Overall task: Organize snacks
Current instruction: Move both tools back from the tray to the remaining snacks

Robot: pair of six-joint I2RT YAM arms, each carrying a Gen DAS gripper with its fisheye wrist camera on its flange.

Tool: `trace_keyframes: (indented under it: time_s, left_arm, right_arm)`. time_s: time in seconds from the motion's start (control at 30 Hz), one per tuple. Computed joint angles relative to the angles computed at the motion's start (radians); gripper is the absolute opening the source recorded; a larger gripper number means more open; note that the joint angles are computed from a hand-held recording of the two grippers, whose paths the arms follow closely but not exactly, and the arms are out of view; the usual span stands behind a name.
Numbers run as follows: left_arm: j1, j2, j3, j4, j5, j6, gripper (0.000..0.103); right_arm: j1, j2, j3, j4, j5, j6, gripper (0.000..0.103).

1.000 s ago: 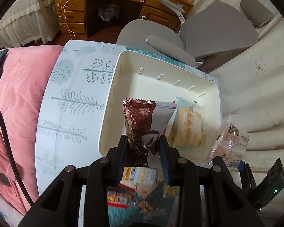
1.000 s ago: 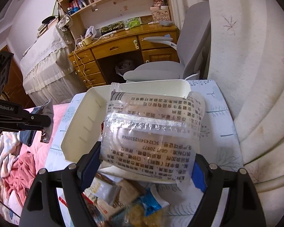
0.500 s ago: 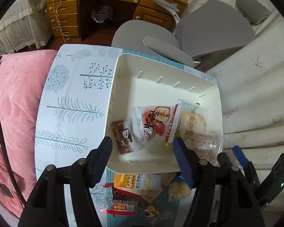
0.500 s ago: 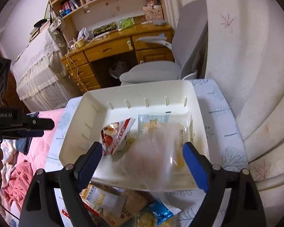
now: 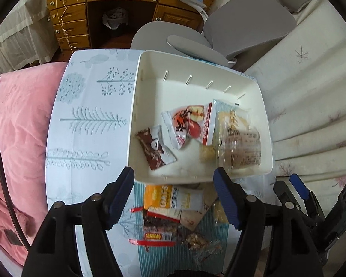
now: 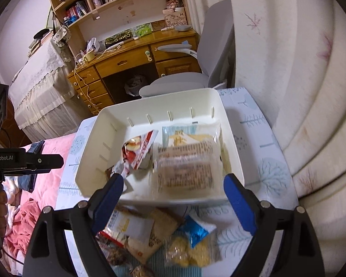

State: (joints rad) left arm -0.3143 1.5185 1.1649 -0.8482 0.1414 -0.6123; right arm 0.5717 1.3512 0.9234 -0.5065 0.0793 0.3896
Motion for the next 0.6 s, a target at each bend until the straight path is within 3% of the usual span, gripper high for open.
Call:
trace_keyframes:
  time_s: [0.6]
  left_arm:
    - [-0.114,-0.11,-0.214,-0.011,0.028,-0.108,0.08]
  right_arm:
    - [0.101,-0.176,-0.152,-0.123,-0.032,0.128,0.089]
